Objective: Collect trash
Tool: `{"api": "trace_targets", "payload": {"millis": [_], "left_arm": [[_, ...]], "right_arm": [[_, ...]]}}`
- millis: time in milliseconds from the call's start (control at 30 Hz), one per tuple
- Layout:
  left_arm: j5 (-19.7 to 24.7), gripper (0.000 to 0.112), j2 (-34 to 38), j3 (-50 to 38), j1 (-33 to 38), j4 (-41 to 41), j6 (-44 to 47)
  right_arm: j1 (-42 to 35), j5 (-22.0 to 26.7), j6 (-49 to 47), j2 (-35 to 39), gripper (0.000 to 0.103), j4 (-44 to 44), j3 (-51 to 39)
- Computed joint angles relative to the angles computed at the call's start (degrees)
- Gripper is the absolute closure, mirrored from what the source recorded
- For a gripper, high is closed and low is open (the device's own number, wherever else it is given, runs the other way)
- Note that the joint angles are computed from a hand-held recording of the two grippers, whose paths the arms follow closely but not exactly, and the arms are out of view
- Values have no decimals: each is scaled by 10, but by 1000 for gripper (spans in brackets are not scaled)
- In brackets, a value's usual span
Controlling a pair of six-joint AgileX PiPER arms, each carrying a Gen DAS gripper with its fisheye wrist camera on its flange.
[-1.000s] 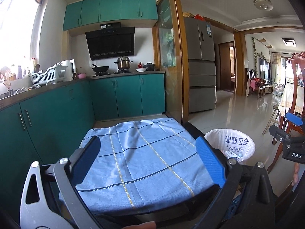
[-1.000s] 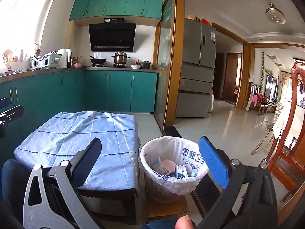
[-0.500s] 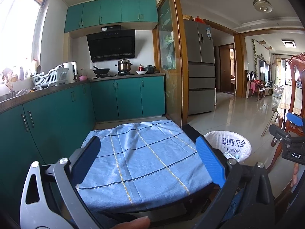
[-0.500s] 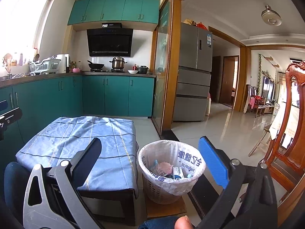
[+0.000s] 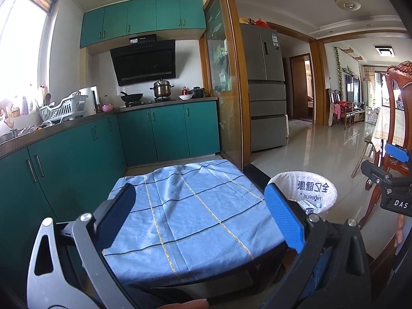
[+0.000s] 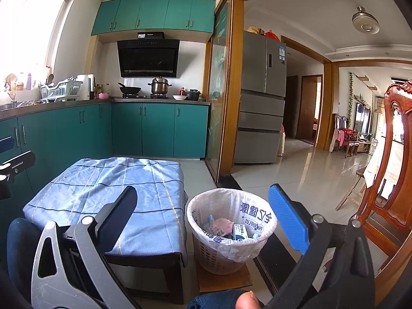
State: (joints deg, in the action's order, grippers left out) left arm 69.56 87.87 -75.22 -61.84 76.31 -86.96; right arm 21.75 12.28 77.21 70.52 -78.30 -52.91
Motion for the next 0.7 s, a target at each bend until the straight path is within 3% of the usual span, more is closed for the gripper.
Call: {"api": "trace_targets", "payload": {"millis": [700], "left_arm": [[-8,13,1,4,8,-6,-1]], "right_arm": [[5,2,-9,2,4,6,-3]]}}
